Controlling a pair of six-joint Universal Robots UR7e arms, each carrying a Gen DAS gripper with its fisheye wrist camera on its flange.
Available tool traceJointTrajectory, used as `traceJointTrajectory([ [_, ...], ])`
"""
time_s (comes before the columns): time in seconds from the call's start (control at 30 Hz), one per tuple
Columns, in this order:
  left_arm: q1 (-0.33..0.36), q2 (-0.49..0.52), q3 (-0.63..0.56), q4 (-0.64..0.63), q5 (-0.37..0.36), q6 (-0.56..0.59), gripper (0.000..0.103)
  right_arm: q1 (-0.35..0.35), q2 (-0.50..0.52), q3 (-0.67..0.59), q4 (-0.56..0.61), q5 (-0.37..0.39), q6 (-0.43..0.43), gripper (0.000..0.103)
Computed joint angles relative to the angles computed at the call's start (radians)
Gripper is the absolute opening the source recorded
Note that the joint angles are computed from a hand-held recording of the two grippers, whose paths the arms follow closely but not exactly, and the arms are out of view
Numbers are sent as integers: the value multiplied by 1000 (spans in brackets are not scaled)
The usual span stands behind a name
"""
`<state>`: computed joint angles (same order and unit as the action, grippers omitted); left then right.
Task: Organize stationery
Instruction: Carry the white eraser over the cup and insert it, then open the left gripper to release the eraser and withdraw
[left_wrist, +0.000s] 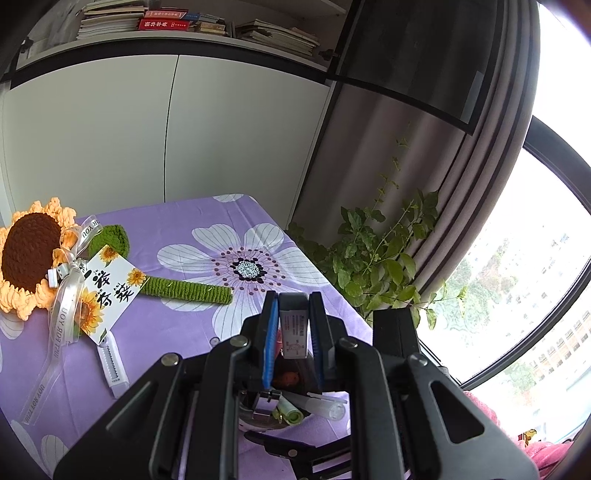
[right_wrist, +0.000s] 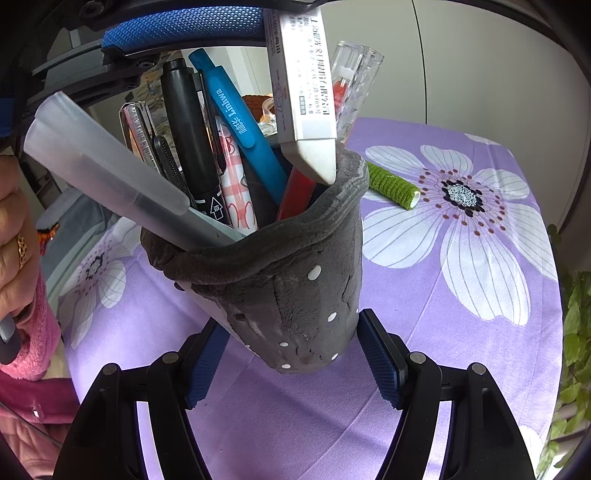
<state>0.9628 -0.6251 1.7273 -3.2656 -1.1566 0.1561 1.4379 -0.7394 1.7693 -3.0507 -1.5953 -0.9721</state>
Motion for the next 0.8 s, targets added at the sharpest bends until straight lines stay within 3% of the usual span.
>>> traceJointTrajectory([
  [0.8, -25, -4, 35, -23, 73, 125, 15, 1, -1, 1, 0, -1, 1, 72],
])
